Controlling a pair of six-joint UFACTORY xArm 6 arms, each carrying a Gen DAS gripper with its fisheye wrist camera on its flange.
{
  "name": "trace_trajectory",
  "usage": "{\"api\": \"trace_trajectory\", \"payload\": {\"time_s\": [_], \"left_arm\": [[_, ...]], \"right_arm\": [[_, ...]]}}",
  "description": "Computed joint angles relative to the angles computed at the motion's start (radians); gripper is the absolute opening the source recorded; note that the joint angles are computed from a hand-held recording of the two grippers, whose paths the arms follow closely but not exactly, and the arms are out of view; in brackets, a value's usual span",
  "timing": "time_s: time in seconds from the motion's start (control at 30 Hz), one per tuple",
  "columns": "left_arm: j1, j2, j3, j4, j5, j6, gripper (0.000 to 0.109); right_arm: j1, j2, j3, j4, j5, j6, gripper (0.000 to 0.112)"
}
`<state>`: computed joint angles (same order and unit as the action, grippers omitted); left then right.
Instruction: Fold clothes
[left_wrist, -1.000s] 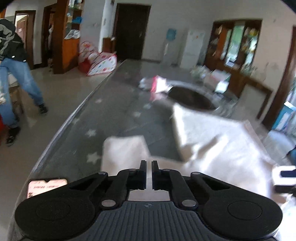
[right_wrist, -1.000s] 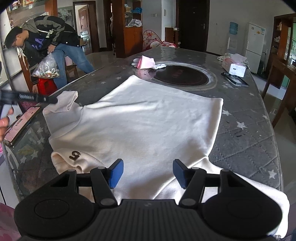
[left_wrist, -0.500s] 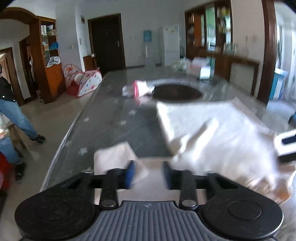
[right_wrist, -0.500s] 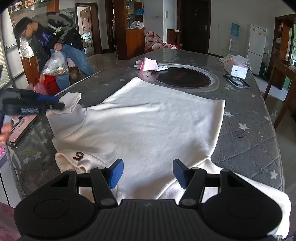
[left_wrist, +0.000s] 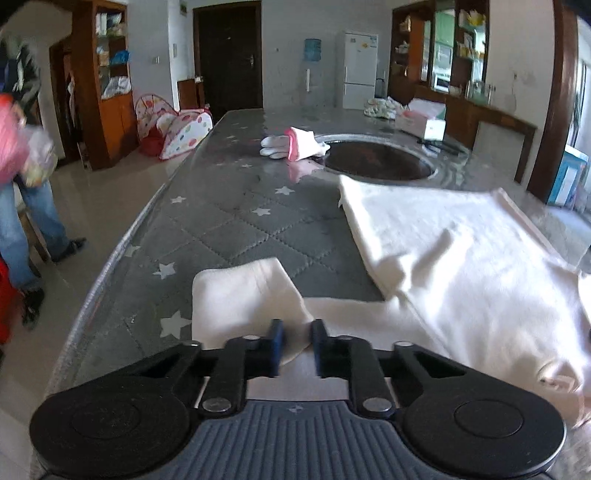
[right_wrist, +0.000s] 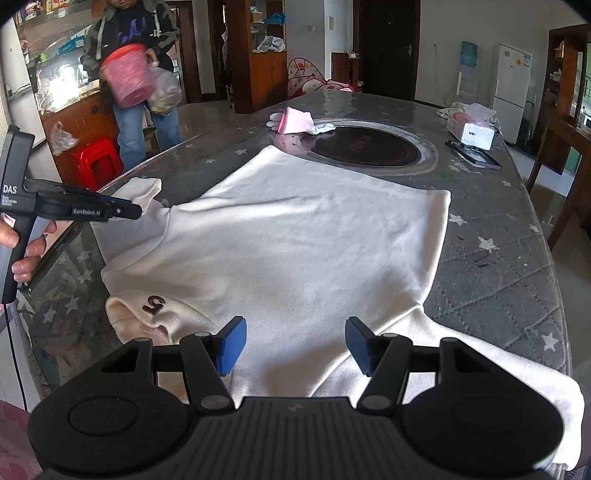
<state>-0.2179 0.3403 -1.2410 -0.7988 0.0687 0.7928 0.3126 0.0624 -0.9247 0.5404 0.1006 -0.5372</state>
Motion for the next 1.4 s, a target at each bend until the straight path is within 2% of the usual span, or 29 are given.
{"api": "trace_trajectory", "payload": {"time_s": [0.2,0.3,0.53,0.7,0.77,0.83,0.9,0.97,1.0,1.17,1.4], "left_arm": [[0.001,-0.076,-0.017,-0.378,0.112,0.271,0.007],[-0.007,-0.131,-0.01,-0.509,0.187,0.377,0.007],[-0.037,-0.188,-0.026,-0.647,0.412,0.474,0.007],[-0.073,-0.156,-0.058,-0.712,0.479,0.519,0.007],[-0.093,-0.141,-0.057,-0.706,0.474,0.526,0.009],[-0.11,-0.138,-0.044,-0.677,0.462,0.529,0.01],[-0.127,-0.143,-0.02,-0.642,0.438,0.536,0.016],[-0.134,-0.158,0.009,-0.636,0.414,0.573,0.031],[-0.132,-0.168,0.023,-0.645,0.402,0.6,0.035],[-0.091,-0.235,0.107,-0.687,0.345,0.705,0.048],[-0.036,-0.261,0.18,-0.598,0.208,0.659,0.056]], "right_arm": [[0.0,-0.005,0.002,0.011,-0.011,-0.009,0.06],[0.002,-0.005,-0.001,0.033,-0.018,-0.024,0.06],[-0.007,-0.017,0.006,0.046,-0.054,-0.014,0.06],[-0.037,-0.03,0.021,-0.037,-0.078,0.086,0.061],[-0.048,-0.031,0.025,-0.056,-0.083,0.12,0.06],[-0.052,-0.028,0.019,-0.019,-0.076,0.109,0.06],[-0.058,-0.024,0.016,-0.003,-0.073,0.118,0.059],[-0.056,-0.022,0.008,0.047,-0.06,0.089,0.056],[-0.055,-0.021,0.003,0.074,-0.053,0.07,0.055],[-0.031,0.004,-0.043,0.204,0.004,-0.069,0.052],[0.003,0.079,-0.106,0.169,0.084,-0.074,0.049]]}}
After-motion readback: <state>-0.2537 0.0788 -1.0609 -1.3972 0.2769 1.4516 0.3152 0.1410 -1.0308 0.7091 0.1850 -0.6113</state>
